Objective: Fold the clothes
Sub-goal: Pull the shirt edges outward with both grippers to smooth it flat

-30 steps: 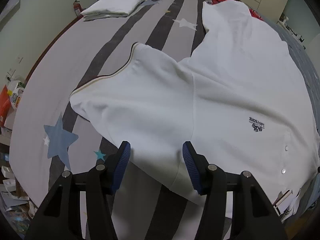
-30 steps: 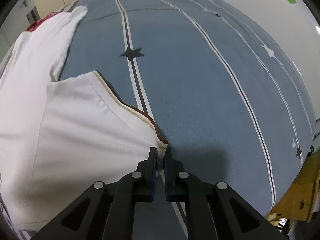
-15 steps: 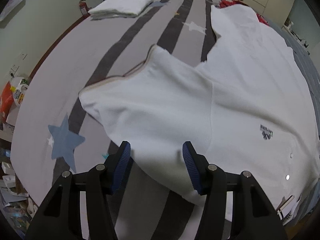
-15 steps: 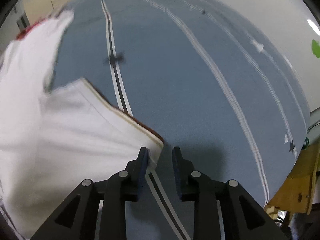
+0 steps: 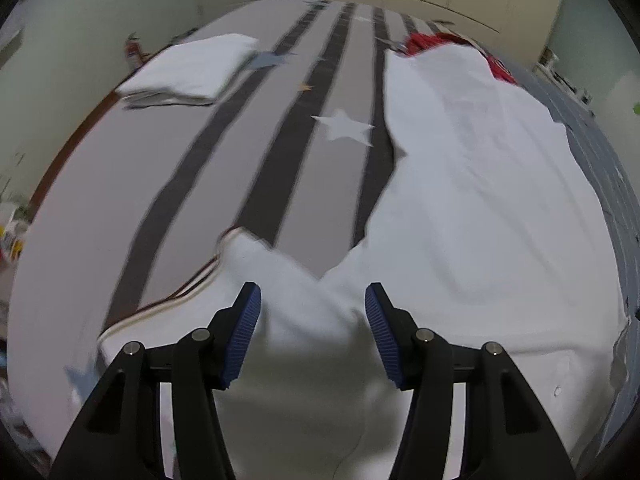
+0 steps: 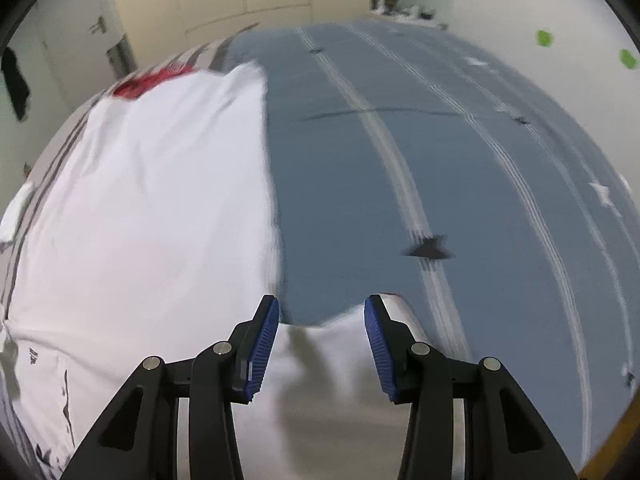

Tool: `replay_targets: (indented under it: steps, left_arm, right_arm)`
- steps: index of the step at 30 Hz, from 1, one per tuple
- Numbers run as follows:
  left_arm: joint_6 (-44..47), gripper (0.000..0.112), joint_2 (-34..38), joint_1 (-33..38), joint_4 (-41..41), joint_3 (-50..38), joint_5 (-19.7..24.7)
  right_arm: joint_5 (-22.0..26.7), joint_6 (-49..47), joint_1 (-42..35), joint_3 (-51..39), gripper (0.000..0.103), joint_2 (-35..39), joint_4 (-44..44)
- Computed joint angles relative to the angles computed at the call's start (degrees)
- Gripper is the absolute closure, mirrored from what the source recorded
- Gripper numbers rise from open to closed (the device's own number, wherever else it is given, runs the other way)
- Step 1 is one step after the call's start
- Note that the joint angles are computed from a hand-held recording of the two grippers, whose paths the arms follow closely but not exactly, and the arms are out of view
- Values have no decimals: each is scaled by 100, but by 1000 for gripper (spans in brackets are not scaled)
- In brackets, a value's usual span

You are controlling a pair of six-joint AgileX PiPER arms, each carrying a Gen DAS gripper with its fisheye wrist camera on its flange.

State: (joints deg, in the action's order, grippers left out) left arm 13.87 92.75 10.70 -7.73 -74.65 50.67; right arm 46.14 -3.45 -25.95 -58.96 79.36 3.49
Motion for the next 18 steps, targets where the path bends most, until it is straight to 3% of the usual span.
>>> replay_targets:
  steps: [8,11,14,18]
  left_arm:
    - [130,57,760,90,632,-87,-503]
    - [-493,56,569,118,998,-83,-625]
    - [-362,56,195,433,394,18,-468]
    - [241,56,-758,775,-234,773,28]
  right_arm:
    - [-595,708,306,-30,61,910,-716]
    - [-608,946,181,-182,59,999,-1045]
    - [-457,846,-4,-232,57,698,-753]
    - [82,199,93,176,57,-262,-41]
